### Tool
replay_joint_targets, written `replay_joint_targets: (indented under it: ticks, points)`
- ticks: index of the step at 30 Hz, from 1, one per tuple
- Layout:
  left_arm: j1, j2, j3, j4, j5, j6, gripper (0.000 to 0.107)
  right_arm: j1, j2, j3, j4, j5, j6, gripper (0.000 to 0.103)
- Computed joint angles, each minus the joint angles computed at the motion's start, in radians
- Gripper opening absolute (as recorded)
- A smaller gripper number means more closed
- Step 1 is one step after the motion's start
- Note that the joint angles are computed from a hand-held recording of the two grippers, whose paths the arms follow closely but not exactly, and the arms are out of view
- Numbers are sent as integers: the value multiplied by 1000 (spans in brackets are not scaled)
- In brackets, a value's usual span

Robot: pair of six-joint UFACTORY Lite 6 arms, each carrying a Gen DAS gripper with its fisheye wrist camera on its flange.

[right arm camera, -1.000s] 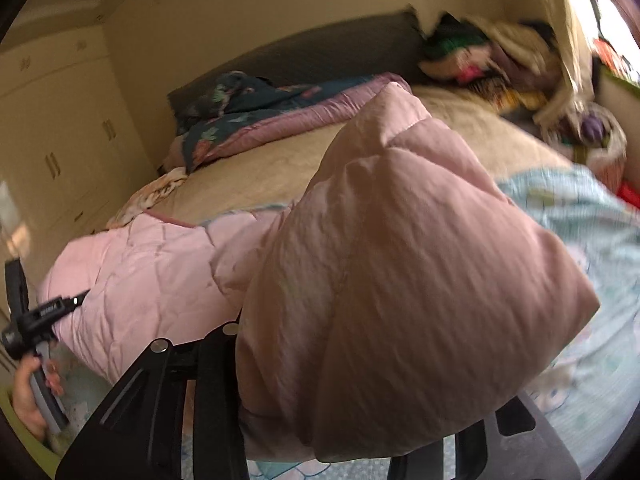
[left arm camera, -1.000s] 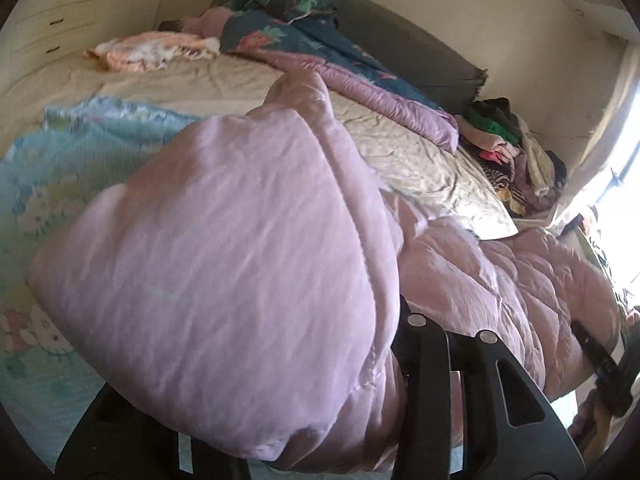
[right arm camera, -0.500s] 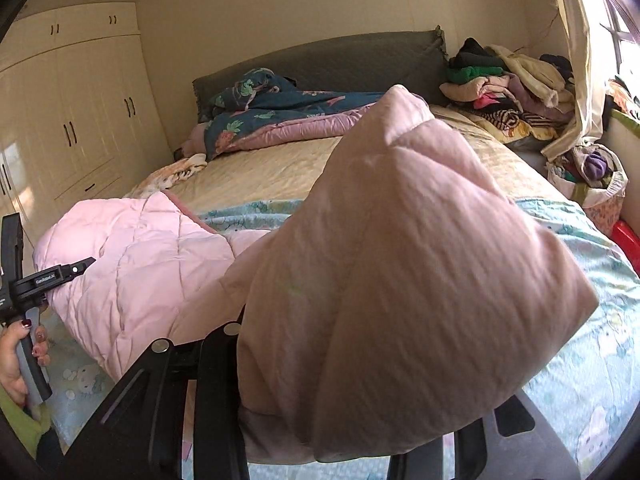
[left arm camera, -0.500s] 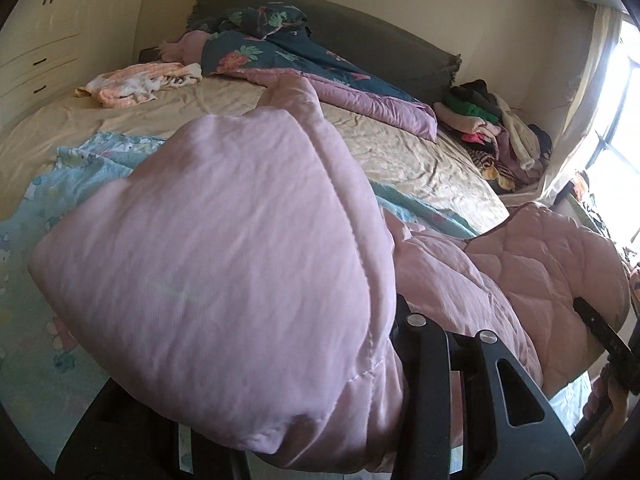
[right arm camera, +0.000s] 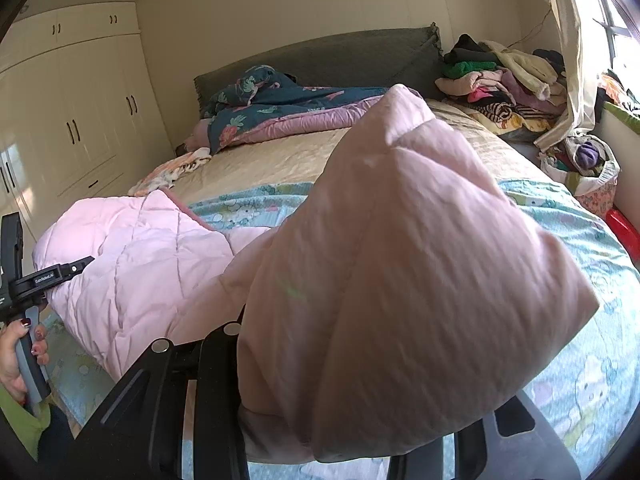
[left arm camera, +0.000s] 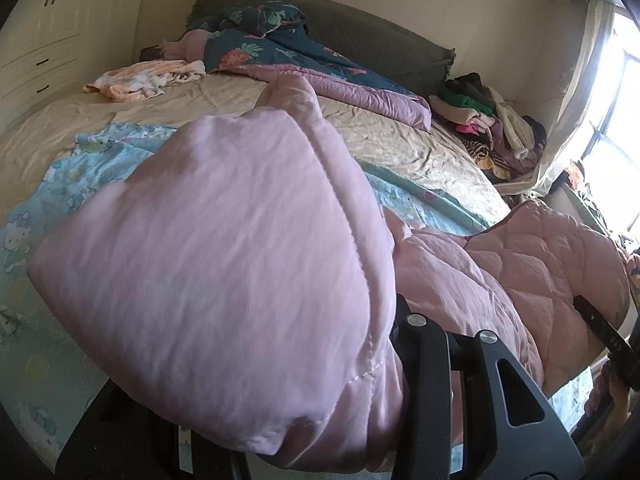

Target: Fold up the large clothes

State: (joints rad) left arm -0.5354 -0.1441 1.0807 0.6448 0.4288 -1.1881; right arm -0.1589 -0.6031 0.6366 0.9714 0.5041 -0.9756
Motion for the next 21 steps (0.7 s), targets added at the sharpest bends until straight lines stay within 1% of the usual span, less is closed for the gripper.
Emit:
replay_joint_targets:
  ticks: [5, 9, 14, 16, 18, 21]
  points:
    - [-28, -77, -82, 33, 12, -46, 33, -27, -122, -82, -45, 41, 45, 33]
    - [-34, -140, -150, 41, 10, -64, 33, -21, -222, -135, -107, 54, 108, 33]
    - [-51, -198, -208, 58, 19, -93, 33, -12, -318, -185, -169, 74, 183, 33]
    - [-60, -220, -227, 65, 24, -110, 33, -9, -317, -184, -169, 71, 184, 33]
    - [-63, -239, -244, 64, 28, -110, 33, -37, -355, -201, -166, 106, 176, 33]
    - [-64, -266, -268, 57, 32, -109, 33, 11, -398, -215, -245, 92, 280, 33]
